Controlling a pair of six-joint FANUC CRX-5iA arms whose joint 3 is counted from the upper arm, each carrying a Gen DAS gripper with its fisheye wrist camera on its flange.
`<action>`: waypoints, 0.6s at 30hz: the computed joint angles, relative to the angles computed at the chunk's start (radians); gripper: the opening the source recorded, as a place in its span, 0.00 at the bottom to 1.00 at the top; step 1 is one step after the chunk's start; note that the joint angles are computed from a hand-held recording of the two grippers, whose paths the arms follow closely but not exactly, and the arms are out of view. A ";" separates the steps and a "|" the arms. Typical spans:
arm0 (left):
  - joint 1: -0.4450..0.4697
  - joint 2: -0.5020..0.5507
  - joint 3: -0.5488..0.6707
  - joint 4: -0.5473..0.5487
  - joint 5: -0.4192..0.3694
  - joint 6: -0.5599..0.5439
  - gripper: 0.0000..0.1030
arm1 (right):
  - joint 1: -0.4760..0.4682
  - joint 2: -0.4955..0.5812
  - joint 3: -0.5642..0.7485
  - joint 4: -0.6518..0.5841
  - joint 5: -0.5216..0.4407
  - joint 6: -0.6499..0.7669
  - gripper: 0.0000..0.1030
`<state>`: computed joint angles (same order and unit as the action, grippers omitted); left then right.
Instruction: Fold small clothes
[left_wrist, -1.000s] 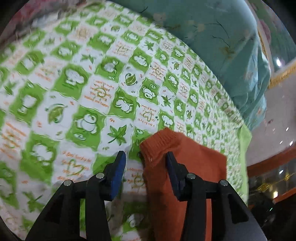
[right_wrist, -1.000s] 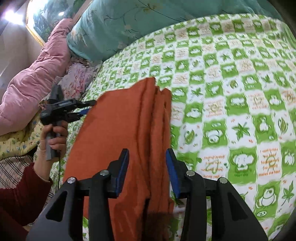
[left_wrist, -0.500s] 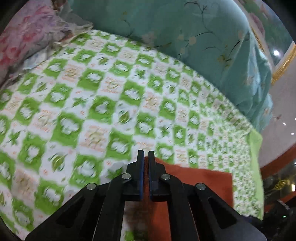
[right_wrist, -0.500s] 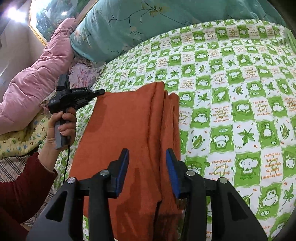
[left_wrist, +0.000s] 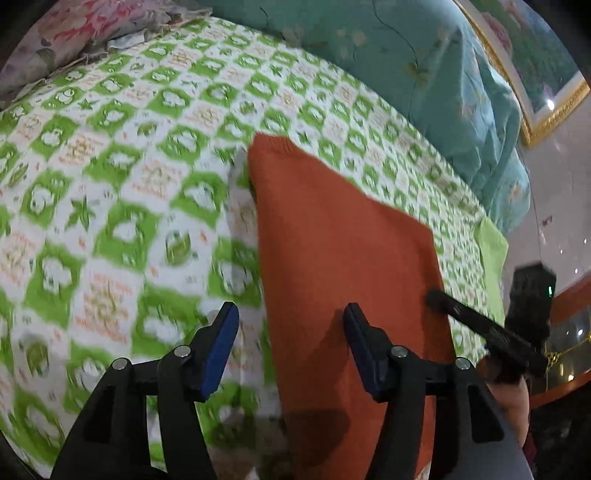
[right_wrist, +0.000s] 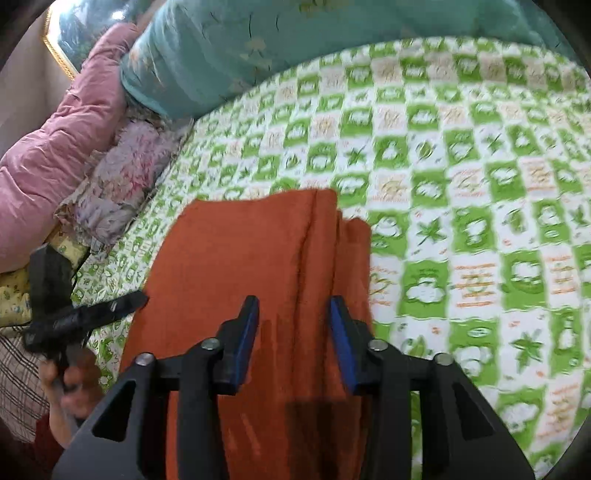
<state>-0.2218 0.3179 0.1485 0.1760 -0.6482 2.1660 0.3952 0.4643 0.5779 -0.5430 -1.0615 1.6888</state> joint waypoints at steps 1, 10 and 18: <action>-0.010 0.001 0.014 -0.023 -0.023 0.015 0.58 | 0.013 -0.007 -0.013 0.032 0.021 -0.032 0.11; -0.059 0.033 0.096 -0.135 -0.137 0.051 0.60 | -0.033 -0.083 -0.112 -0.021 0.093 -0.034 0.10; -0.101 0.064 0.201 -0.261 -0.263 0.113 0.65 | -0.029 -0.068 -0.153 0.011 0.123 -0.083 0.10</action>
